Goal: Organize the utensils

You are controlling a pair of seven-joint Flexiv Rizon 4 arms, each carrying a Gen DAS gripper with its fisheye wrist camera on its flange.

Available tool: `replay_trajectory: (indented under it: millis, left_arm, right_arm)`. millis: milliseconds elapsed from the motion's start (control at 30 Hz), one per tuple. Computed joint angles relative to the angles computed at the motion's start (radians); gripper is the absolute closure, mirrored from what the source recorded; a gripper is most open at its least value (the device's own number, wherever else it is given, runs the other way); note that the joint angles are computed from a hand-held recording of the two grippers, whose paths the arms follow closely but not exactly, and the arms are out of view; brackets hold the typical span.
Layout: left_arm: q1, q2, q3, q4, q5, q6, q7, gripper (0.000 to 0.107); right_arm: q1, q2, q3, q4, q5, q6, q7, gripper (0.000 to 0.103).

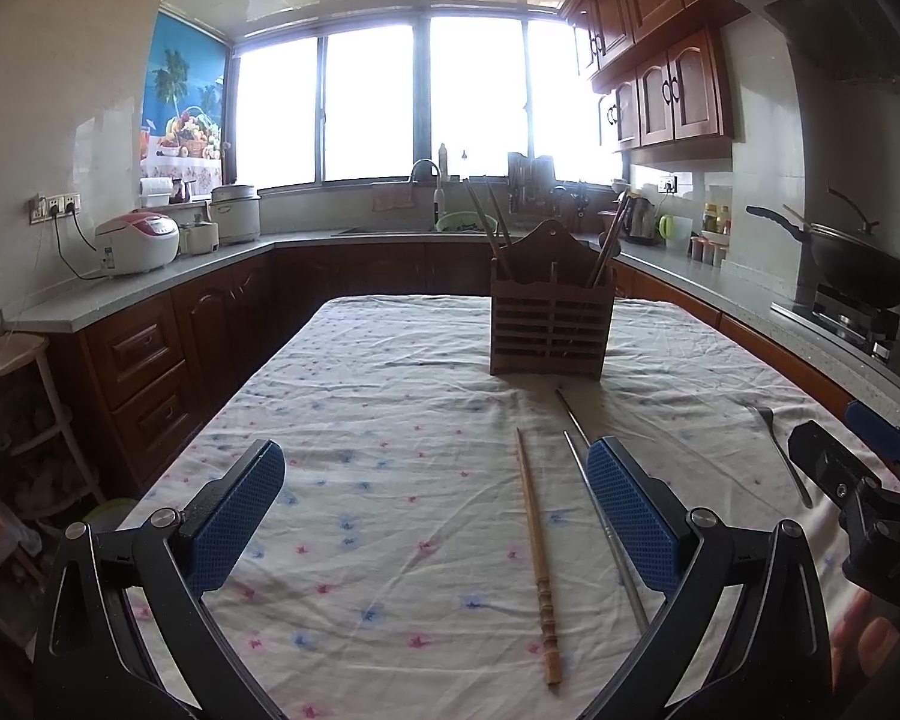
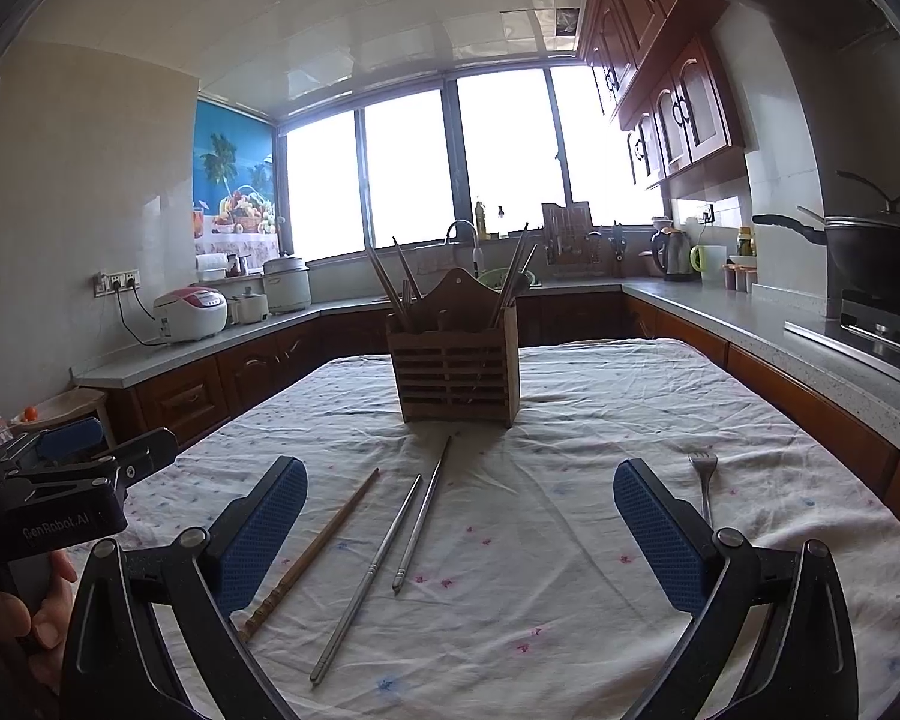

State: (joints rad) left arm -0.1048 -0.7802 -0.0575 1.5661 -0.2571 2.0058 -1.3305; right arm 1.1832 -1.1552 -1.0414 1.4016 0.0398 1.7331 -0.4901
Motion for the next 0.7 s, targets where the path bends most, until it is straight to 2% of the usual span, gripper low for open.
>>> replay_trajectory:
  millis: [700]
  left_arm:
    - [0.006,0.004,-0.01,0.0,0.017,0.005,-0.004,0.004]
  right_arm:
    - [0.0,-0.004,-0.006,-0.005,0.006,0.003,-0.002,0.0]
